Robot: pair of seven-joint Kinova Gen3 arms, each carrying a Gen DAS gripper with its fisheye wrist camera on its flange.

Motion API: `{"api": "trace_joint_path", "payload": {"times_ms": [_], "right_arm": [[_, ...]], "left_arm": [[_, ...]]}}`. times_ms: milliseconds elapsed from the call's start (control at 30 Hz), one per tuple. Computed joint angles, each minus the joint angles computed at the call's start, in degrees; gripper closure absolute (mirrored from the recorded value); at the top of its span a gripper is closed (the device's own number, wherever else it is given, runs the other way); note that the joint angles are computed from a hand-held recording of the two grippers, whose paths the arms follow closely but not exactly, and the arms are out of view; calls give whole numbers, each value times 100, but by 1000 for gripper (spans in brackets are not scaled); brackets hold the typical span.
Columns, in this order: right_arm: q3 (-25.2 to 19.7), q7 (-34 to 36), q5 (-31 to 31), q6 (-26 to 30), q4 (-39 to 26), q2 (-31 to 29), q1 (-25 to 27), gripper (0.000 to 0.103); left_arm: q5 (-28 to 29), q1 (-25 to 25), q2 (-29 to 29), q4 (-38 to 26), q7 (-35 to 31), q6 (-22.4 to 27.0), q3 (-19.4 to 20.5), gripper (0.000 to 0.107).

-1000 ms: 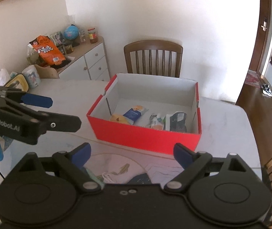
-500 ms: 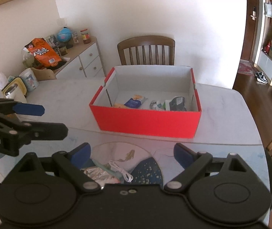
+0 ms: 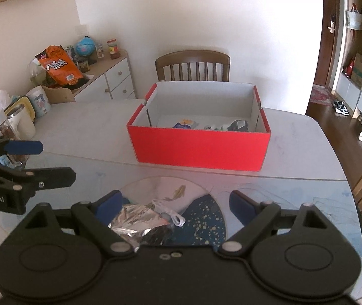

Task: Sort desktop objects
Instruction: 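Withdraw both tools from the box toward the snacks on the glass table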

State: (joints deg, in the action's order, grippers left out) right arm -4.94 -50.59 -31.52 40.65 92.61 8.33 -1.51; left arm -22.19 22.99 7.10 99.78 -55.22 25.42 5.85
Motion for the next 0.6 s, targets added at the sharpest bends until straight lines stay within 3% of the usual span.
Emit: {"api": "trace_joint_path", "payload": {"times_ms": [400, 600], "right_arm": [[14, -17, 31, -411, 579, -279, -198, 12], [14, -149, 187, -577, 814, -335, -321, 12]], "left_arm": [[-37, -149, -301, 950, 36, -576, 77, 5], [482, -351, -372, 1402, -630, -942, 197, 5]]}}
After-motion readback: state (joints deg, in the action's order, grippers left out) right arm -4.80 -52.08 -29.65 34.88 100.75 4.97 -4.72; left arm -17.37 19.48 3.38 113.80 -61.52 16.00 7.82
